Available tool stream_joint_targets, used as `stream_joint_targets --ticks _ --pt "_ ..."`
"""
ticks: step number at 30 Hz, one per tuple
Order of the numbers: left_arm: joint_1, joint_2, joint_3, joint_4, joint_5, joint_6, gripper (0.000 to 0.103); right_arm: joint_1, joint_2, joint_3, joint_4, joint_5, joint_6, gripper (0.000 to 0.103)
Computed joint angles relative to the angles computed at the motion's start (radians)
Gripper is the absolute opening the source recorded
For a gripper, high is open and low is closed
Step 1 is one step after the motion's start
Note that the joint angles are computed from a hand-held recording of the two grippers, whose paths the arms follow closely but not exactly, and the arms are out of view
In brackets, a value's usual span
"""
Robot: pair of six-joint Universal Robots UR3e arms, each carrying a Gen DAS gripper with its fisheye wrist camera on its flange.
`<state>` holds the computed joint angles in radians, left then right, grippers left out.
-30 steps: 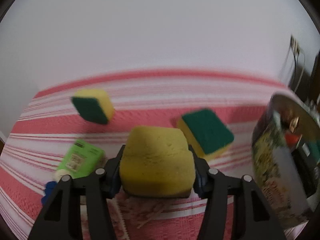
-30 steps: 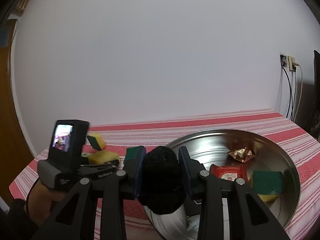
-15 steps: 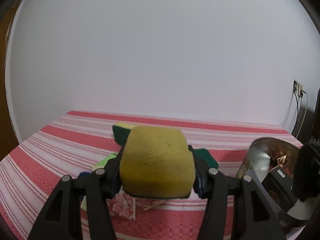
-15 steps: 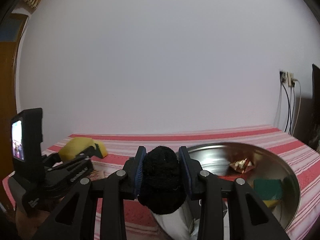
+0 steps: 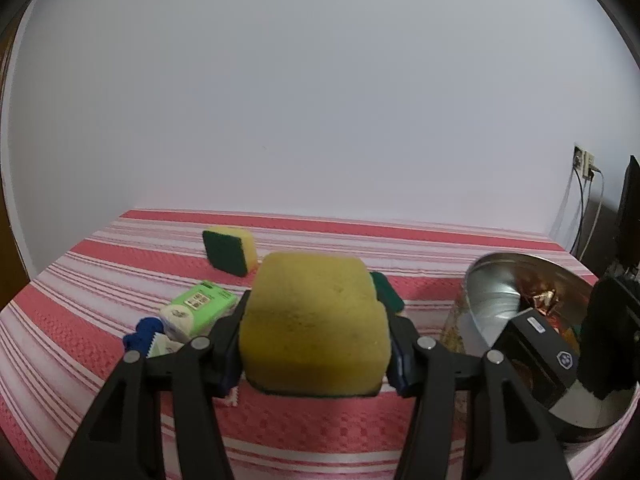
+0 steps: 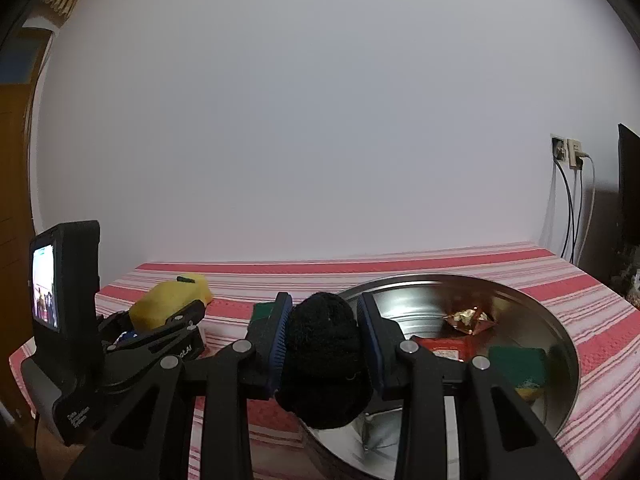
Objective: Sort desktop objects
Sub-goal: 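Carry the yellow sponge and black ball over the silver tin with both grippers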
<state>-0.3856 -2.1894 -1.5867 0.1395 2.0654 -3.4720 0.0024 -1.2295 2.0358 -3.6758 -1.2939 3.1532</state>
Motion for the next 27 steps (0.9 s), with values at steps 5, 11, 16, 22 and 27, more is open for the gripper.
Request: stream_joint_targets --ticks 5,11,16,22,27 --pt "-0.021 -0.011 0.025 -0.027 0.005 0.001 0.056 -0.013 -0.029 0.020 0.030 -0.012 0.025 0.037" --pt "-0.022 0.002 0.010 -0.040 -0.050 -0.027 0.056 -0.044 -0.042 0.036 0.024 0.006 0.027 0.037" --pt "-0.033 0.017 0.004 -0.049 -0.084 -0.035 0.056 -0.060 -0.040 0.041 0.012 0.010 0.029 0.037" --pt "-0.072 0.017 0.040 -0.070 -0.072 -0.022 0.056 -0.094 -0.056 0.067 -0.003 0.024 0.040 0.037" --pt "-0.104 0.010 0.084 -0.093 -0.064 -0.013 0.056 -0.117 -0.070 0.088 -0.017 0.029 0.044 0.037"
